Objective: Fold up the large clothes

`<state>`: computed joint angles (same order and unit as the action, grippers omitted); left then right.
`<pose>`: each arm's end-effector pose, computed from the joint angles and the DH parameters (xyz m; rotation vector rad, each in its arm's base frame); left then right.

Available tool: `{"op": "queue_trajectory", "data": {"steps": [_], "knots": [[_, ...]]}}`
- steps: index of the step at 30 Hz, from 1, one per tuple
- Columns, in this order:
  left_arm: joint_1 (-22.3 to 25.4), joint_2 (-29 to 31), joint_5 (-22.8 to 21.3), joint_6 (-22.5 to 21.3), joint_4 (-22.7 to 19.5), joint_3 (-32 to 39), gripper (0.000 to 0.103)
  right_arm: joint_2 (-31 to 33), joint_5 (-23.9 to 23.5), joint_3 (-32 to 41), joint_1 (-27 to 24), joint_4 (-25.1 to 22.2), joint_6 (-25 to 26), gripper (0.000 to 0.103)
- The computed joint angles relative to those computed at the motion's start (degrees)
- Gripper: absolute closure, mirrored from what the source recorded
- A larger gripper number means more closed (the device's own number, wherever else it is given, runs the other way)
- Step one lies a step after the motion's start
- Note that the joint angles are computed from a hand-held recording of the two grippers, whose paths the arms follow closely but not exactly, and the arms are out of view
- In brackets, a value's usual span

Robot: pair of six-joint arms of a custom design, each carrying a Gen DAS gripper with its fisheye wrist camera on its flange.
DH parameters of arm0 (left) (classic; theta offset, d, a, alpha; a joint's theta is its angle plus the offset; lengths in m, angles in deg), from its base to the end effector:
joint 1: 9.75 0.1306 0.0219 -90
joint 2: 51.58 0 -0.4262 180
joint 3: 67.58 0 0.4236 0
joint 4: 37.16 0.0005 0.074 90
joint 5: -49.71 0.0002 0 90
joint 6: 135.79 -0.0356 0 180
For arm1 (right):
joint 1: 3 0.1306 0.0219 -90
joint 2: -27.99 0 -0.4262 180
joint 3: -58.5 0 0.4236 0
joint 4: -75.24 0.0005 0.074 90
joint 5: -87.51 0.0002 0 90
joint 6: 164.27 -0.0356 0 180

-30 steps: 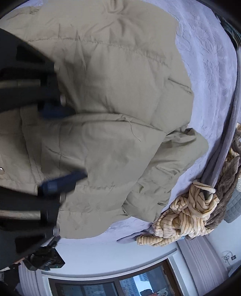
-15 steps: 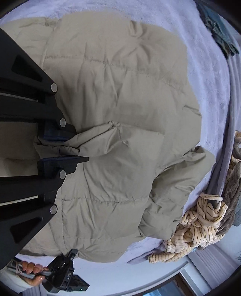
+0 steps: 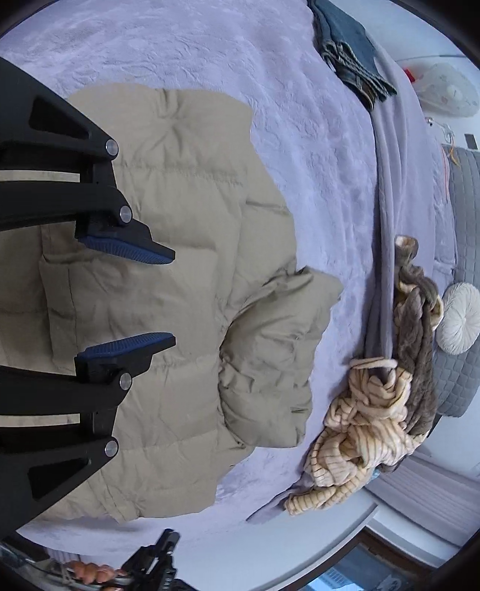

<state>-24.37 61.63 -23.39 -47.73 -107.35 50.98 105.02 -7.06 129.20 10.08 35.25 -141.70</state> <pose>0.6334 -0.1764 0.4639 0.4776 2.6601 -0.4654 0.4112 0.0979 0.4199 1.1118 2.2536 0.7272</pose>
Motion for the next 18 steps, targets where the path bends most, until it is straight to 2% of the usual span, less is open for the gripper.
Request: {"op": "queue_trajectory", "data": {"steps": [2, 4, 5, 6, 8, 10, 12, 18], "knots": [[-1.7, 0.3, -3.5, -0.9, 0.0, -1.1, 0.062, 4.0, -2.1, 2.1, -0.8, 0.2, 2.5, 0.095], [-2.6, 1.1, -8.7, -1.6, 0.0, -2.4, 0.062, 8.9, -2.1, 5.9, -0.3, -3.5, 6.7, 0.096], [-2.5, 1.6, -9.0, -1.1, 0.2, -3.0, 0.062, 10.9, -1.3, 7.4, 0.1, -6.1, 8.6, 0.102], [-2.1, 2.0, -7.5, -0.1, 0.6, -3.3, 0.062, 12.5, -0.6, 8.3, 0.3, -8.5, 10.3, 0.103], [-1.6, 2.9, -5.6, 1.4, 0.4, -2.8, 0.062, 14.9, -0.2, 8.4, 0.3, -9.0, 12.3, 0.103], [-1.7, 3.4, -5.8, 1.2, -0.1, -2.0, 0.062, 15.5, 0.9, 8.1, 0.5, -8.4, 13.3, 0.103], [-1.8, 3.3, -6.2, 0.8, -0.1, -2.1, 0.062, 15.2, 2.4, 8.4, 1.1, -9.0, 13.7, 0.103], [-1.7, 3.4, -6.5, 1.1, -0.2, -2.1, 0.062, 11.3, 10.4, 10.7, 6.3, -19.0, 18.9, 0.100]]}}
